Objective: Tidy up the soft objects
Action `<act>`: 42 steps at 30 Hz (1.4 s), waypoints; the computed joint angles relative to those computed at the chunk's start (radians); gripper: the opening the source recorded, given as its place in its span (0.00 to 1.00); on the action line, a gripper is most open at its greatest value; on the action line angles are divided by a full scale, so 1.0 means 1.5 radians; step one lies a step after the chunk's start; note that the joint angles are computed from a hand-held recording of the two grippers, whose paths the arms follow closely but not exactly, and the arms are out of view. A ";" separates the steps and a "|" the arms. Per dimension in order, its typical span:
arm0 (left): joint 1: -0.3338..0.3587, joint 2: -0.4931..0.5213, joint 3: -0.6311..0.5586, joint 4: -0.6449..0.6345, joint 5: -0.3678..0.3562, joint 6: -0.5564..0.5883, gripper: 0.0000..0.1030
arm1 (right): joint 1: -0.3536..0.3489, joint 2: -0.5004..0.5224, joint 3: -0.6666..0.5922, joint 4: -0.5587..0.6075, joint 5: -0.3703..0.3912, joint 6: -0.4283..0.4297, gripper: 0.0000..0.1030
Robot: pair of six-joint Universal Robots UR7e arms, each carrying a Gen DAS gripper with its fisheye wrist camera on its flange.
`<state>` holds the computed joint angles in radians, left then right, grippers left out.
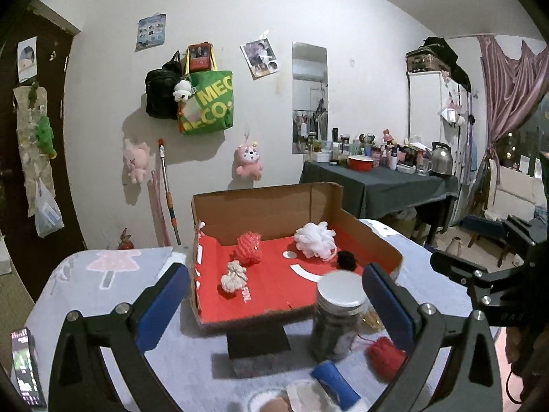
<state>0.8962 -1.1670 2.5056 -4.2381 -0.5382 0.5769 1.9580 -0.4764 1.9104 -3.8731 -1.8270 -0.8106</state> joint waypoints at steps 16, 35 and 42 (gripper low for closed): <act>0.039 0.168 0.060 -0.186 -0.006 -0.062 1.00 | -0.084 0.070 0.090 -0.179 0.060 0.030 0.90; 0.140 0.156 0.080 -0.034 -0.046 -0.199 1.00 | -0.105 0.132 0.054 -0.138 0.027 0.018 0.90; 0.175 0.091 0.084 0.111 -0.080 -0.246 0.99 | -0.092 0.143 0.025 -0.098 0.016 0.000 0.90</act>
<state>1.1588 -1.0298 2.6311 -4.0722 -0.6581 0.2079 1.8205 -0.2625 1.9477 -4.0199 -1.8026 -0.8111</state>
